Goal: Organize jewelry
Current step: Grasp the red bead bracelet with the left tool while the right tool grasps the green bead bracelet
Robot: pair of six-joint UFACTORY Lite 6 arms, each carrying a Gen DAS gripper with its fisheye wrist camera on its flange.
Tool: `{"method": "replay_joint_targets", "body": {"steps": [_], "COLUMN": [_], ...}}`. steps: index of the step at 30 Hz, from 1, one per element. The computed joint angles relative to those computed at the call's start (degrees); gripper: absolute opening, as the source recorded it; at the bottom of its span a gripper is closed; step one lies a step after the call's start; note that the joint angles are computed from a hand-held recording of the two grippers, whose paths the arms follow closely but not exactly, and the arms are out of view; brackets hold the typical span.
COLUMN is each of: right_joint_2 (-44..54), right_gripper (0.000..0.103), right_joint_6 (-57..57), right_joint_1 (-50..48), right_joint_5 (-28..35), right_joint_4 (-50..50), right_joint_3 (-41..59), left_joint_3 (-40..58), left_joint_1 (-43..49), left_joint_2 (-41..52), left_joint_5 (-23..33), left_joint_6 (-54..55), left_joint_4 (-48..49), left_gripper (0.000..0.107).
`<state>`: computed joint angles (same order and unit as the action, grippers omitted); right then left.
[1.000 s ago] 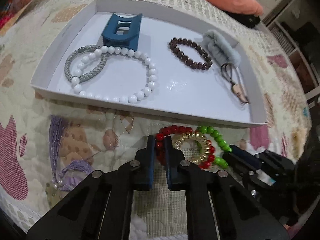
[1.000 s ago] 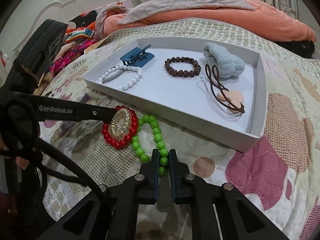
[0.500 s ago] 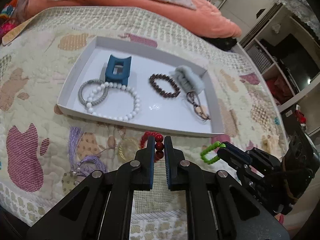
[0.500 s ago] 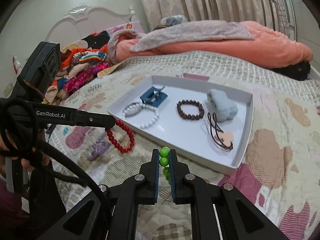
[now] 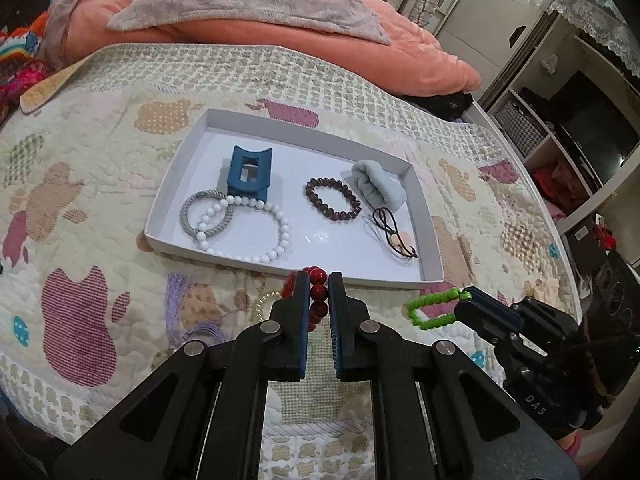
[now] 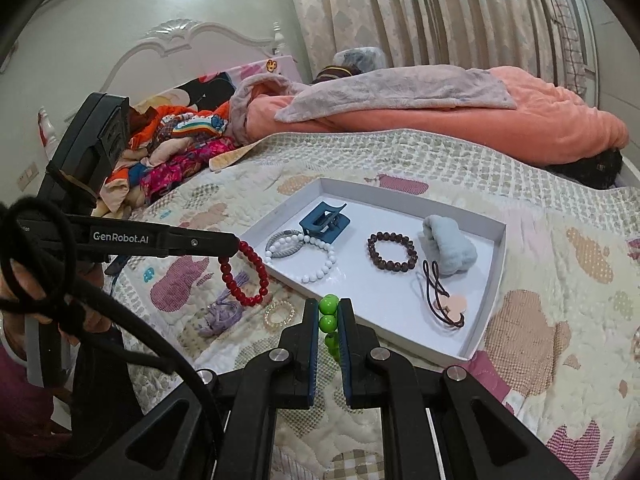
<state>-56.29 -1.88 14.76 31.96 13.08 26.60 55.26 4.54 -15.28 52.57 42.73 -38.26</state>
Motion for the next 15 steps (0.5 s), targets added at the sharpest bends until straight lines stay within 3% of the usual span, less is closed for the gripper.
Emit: {"method": "replay_joint_targets", "body": {"steps": [15], "right_joint_2": [9.2], "right_gripper": [0.009], "right_joint_6": [-18.5], "right_joint_1": [-10.4], "right_joint_5": [-1.4], "right_joint_4": [14.0], "right_joint_3": [3.1], "left_joint_3": [2.2], "left_joint_1": [-4.3], "left_joint_2": [4.7], "left_joint_5": [-9.1], "left_joint_6": [-4.6], "left_joint_4": [4.8], "left_gripper": [0.008]}}
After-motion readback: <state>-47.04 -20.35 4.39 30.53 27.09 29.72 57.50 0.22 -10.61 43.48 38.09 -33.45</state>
